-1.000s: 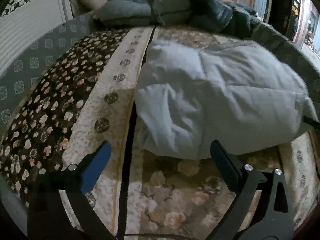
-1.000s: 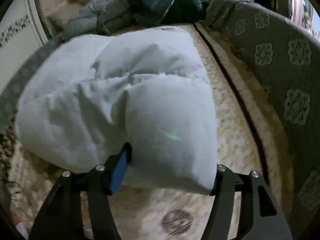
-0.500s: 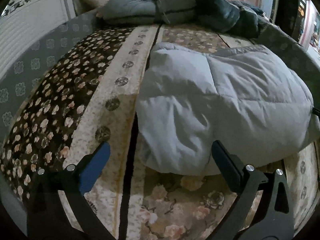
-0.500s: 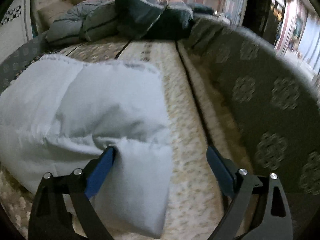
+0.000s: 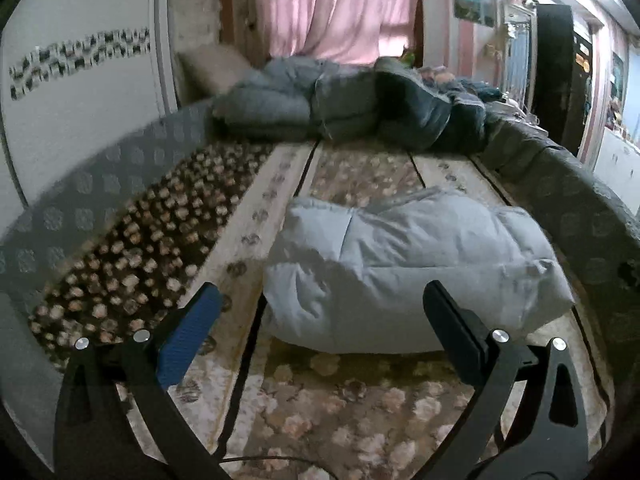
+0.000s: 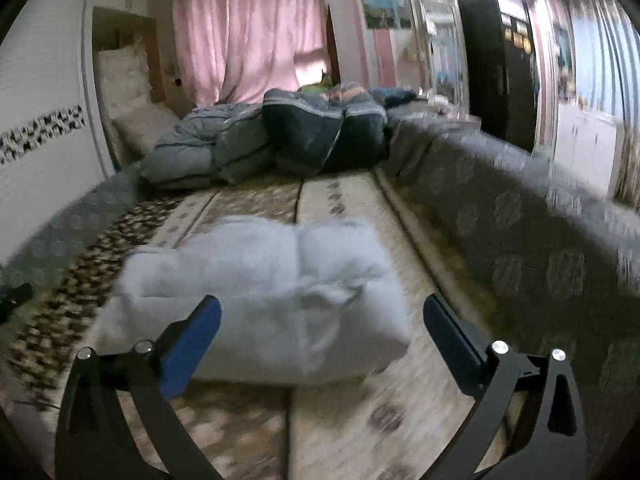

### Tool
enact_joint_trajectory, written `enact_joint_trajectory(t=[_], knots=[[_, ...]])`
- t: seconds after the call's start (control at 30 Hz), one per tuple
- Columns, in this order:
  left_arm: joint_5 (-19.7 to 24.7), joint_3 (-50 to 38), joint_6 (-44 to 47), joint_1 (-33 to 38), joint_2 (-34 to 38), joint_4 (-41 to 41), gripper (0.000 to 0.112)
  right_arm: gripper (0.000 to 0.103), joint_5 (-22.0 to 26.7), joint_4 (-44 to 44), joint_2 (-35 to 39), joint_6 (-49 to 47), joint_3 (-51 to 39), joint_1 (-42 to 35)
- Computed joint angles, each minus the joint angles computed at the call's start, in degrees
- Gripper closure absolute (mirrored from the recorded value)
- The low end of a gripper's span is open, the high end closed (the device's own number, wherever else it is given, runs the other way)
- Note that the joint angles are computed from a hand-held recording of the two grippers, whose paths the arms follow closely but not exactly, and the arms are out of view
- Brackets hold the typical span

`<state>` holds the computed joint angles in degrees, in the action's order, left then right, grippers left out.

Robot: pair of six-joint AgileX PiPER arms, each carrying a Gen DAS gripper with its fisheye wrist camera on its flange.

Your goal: Fold large clothes

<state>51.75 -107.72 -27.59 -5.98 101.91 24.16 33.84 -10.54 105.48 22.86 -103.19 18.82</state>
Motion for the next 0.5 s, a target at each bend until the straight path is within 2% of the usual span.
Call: enact_joint_trajectory(t=[0.1, 0.2, 0.27, 0.33, 0.4, 0.47, 0.5], knots=[[5.2, -1.7, 1.6, -3.1, -3.5, -1.5, 0.012, 0.002, 1.8, 1.6, -4.6, 0.7, 3.6, 2.2], [9.5, -2.9, 0.3, -6.2, -7.4, -0.3, 0.012, 0.002, 1.1, -2.7, -11.0, 4.5, 9.6, 5.7], [12.3, -3.8, -2.4, -9.6, -9.5, 4.1, 0.012, 0.002, 2.0, -10.1, -13.9, 9.8, 11.2, 8.7], [14.3, -3.1, -6.6, -14.4, -11.7, 11.4, 0.012, 0.002, 4.9, -16.9, -15.8, 14.6, 11.0, 11.8], [16.0, -2.4, -8.6, -17.9, -12.9, 15.2, 0.012, 0.002, 7.0, -19.3, -16.5, 17.0, 10.3, 13.7], [17.1, -1.7, -8.9, -19.7, -13.8, 15.2, 0.012, 0.002, 9.1, -22.1, -17.7, 20.2, 10.6, 15.8], [16.2, 0.5, -9.5, -20.5, -15.0, 15.2, 0.012, 0.002, 10.6, -23.6, -18.0, 21.7, 10.9, 17.1]])
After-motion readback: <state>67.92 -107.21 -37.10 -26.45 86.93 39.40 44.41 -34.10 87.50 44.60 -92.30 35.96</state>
